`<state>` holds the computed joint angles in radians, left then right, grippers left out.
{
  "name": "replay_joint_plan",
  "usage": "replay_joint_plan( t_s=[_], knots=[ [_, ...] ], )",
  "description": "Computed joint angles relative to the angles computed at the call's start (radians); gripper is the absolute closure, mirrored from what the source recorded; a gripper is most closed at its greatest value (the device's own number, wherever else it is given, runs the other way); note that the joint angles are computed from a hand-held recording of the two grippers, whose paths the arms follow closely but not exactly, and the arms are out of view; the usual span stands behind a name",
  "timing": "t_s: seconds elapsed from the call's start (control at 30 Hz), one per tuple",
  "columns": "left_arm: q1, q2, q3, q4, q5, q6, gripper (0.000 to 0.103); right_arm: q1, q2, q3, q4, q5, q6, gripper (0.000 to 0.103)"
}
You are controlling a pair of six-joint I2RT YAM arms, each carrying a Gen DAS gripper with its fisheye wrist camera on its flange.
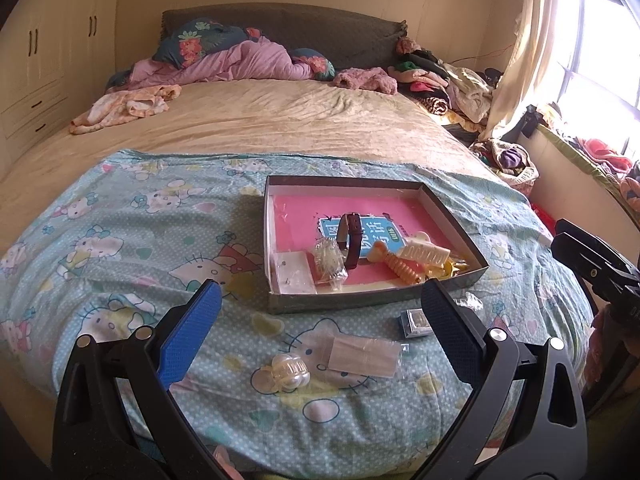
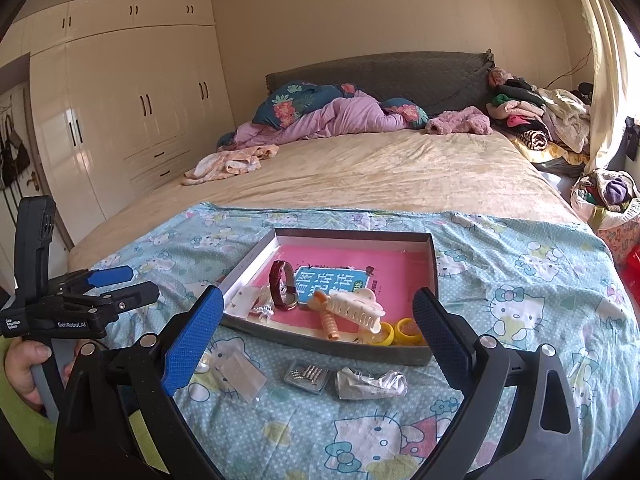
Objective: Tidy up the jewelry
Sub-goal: 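Move the left gripper to the large pearl earrings while the right gripper approaches the crumpled clear bag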
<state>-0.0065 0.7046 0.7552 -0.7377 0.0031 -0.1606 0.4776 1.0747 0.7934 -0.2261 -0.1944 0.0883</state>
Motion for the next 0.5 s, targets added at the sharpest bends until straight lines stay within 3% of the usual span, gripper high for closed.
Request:
replay_joint_plan(
  t_s=[0.5],
  knots=[
    [-0.112, -0.031, -0.058, -0.024, -0.102, -0.035, 0.01, -0.022, -0.019, -0.053, -0.009, -0.023, -0.008, 0.008]
  ],
)
